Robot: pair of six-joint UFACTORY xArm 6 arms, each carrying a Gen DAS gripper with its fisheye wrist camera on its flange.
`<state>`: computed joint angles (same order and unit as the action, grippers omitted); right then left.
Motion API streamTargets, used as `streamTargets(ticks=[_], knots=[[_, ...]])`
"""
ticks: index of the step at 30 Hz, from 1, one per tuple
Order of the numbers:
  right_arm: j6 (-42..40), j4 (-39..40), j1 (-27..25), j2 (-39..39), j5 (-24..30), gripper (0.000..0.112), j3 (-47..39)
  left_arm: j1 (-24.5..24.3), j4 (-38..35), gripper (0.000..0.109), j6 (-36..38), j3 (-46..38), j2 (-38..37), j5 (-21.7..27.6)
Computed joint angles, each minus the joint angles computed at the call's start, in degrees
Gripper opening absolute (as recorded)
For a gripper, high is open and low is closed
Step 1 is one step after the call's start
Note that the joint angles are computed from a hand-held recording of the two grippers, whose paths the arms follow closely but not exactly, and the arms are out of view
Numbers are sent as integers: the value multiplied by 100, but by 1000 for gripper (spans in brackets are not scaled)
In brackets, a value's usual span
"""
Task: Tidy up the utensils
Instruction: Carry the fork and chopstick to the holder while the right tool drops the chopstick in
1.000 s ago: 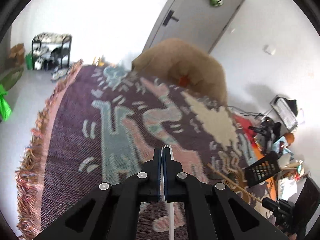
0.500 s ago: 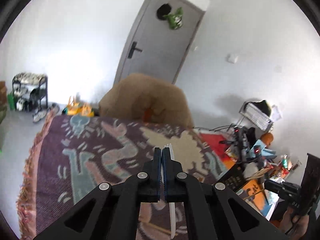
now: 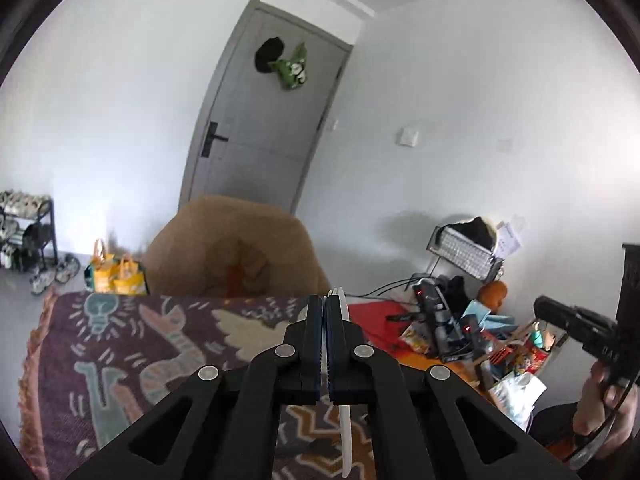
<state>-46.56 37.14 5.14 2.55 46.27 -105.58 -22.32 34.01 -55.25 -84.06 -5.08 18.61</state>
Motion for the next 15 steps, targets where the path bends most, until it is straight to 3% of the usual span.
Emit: streamTargets(ticks=[15], knots=[[108, -873, 168, 626, 396, 5, -545, -246, 8, 1, 279, -1110, 872, -1]])
